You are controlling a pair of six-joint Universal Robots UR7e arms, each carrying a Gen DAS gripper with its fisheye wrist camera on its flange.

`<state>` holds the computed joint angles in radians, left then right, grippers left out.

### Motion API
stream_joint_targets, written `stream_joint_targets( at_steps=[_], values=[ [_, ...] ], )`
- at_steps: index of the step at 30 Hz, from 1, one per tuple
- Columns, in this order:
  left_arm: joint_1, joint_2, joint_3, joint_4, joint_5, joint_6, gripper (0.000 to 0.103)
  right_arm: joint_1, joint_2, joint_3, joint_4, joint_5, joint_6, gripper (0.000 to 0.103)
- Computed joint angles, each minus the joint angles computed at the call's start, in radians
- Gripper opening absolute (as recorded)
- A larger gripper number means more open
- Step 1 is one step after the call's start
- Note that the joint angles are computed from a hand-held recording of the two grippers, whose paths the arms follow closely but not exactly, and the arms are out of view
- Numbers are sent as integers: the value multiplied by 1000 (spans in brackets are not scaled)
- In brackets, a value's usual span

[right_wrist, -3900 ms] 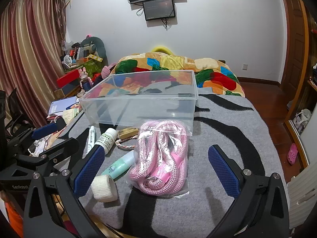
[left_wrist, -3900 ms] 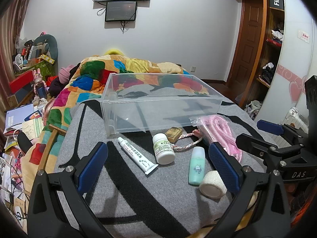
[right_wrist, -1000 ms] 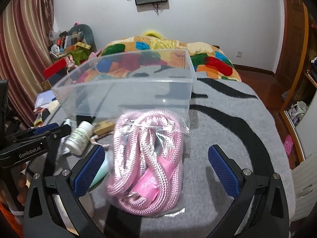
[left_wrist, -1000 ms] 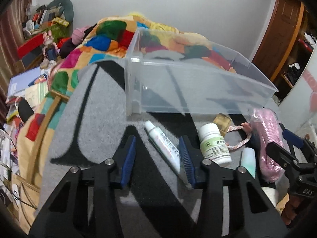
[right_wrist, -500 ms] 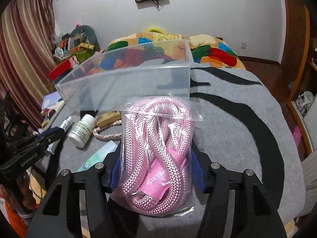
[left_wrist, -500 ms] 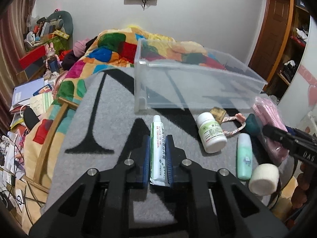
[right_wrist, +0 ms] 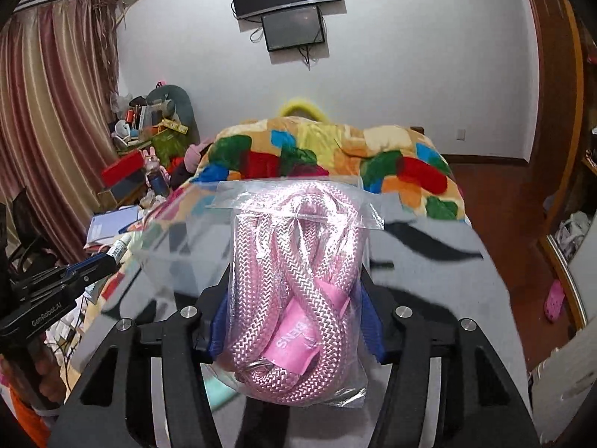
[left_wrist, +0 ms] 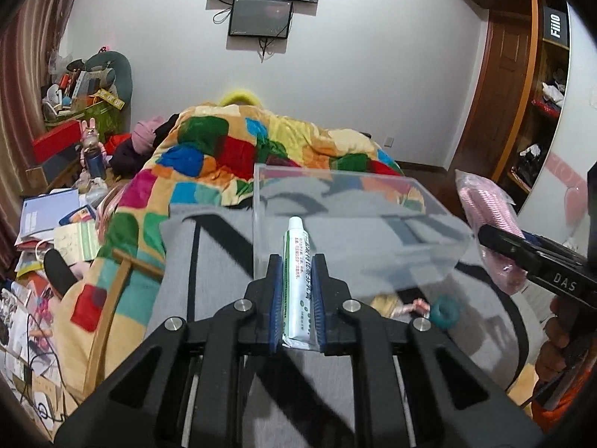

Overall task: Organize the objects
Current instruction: 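Carry the tube and bagged rope into the clear box and release both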

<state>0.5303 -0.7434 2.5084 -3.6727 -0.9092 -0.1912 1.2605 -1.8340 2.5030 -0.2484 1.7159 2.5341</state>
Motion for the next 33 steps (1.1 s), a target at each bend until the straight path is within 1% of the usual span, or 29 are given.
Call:
stream_joint_targets(
  at_steps=[3, 5, 7, 11, 13, 16, 18, 20, 24, 29, 32, 33],
  values=[
    [33, -12, -46, 33, -30, 34, 14, 54, 58, -57, 5, 45, 21, 53],
    [45, -7, -75, 54, -37, 47, 14, 77, 91, -85, 4, 71, 25, 53],
    [60, 0, -109, 83, -41, 62, 14, 94, 134, -123, 15, 95, 33, 53],
    [102, 12, -180, 168, -76, 81, 14, 112, 210, -192, 42, 135, 46, 53],
    [114, 33, -213, 207, -72, 85, 14, 116, 256, -230, 59, 156, 50, 53],
    [131, 63, -258, 256, -68, 97, 14, 124, 306, -257, 50, 189, 37, 53],
    [139, 88, -286, 280, -52, 97, 14, 125, 339, -278, 48, 206, 28, 53],
    [148, 105, -309, 305, -53, 98, 14, 123, 375, -308, 69, 219, 28, 53],
    [158, 126, -334, 337, -49, 106, 14, 137, 417, -339, 76, 259, 13, 53],
    [159, 130, -341, 358, -52, 116, 15, 133, 472, -375, 114, 286, 12, 53],
    [156, 124, -335, 367, -60, 125, 22, 129, 500, -391, 135, 298, 11, 55],
    [154, 123, -333, 367, -59, 126, 26, 123, 502, -393, 150, 288, 22, 56]
  ],
)
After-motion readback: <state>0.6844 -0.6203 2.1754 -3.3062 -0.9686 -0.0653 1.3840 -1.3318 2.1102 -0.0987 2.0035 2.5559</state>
